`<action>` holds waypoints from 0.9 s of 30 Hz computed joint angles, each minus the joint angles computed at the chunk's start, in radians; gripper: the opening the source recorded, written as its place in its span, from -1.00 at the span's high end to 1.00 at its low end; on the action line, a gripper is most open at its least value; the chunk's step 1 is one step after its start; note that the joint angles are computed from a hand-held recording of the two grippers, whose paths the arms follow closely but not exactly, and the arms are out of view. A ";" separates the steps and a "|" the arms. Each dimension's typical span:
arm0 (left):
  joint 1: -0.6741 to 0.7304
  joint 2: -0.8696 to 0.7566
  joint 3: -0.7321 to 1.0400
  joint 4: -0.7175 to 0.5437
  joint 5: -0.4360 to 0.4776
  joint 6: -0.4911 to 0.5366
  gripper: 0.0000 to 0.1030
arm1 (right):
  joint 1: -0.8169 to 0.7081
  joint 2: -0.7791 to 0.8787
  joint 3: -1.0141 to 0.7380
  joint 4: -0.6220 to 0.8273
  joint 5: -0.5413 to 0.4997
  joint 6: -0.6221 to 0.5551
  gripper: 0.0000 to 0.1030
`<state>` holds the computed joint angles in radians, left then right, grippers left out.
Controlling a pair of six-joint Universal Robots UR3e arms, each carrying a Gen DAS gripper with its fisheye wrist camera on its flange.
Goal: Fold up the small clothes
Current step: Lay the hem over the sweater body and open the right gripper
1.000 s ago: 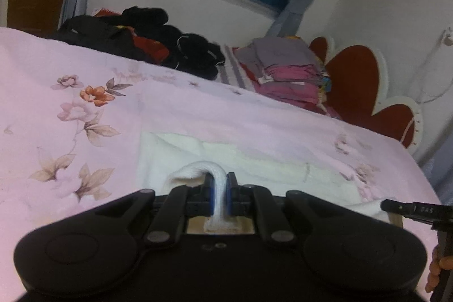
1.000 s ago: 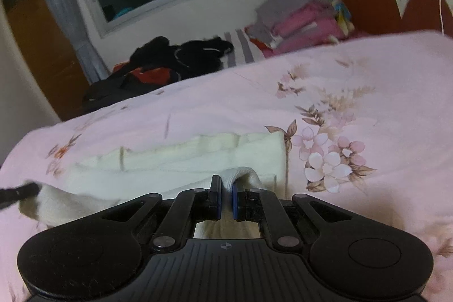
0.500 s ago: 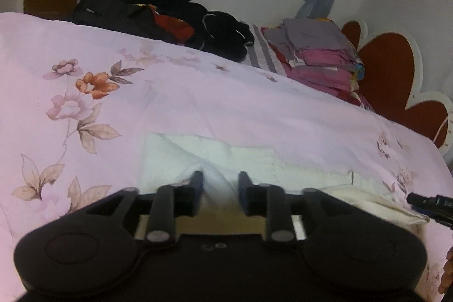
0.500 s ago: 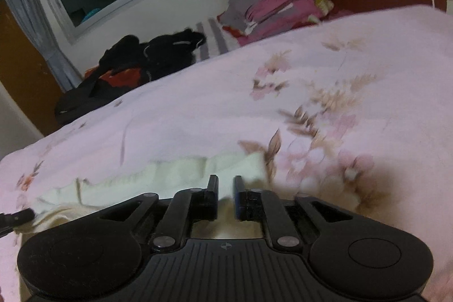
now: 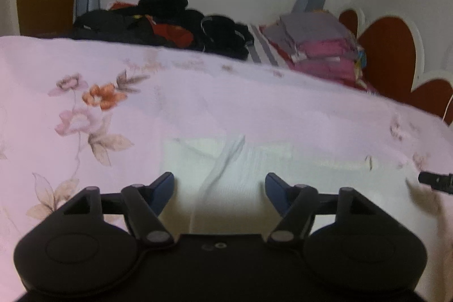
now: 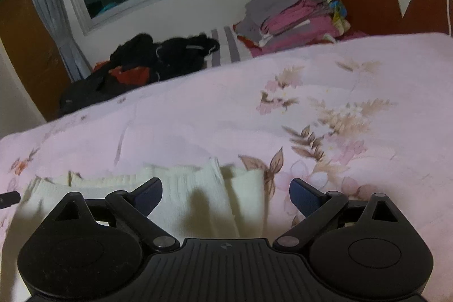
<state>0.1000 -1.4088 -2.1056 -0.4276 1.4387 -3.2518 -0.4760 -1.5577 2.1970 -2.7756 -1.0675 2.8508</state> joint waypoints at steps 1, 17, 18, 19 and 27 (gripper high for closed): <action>0.001 -0.009 -0.001 -0.001 -0.005 -0.001 -0.12 | 0.009 0.014 0.000 -0.012 -0.013 -0.003 -0.84; -0.022 -0.093 -0.054 0.178 0.056 -0.105 0.93 | 0.067 0.120 0.002 -0.152 -0.155 -0.014 1.00; -0.026 -0.094 -0.048 0.175 0.065 -0.119 0.93 | 0.075 0.117 -0.001 -0.153 -0.166 -0.017 1.00; -0.025 -0.089 -0.045 0.169 0.064 -0.137 0.93 | 0.079 0.110 0.004 -0.162 -0.172 -0.016 1.00; -0.100 -0.026 -0.006 0.065 0.172 -0.073 0.04 | 0.031 -0.019 0.032 -0.106 -0.073 0.027 0.99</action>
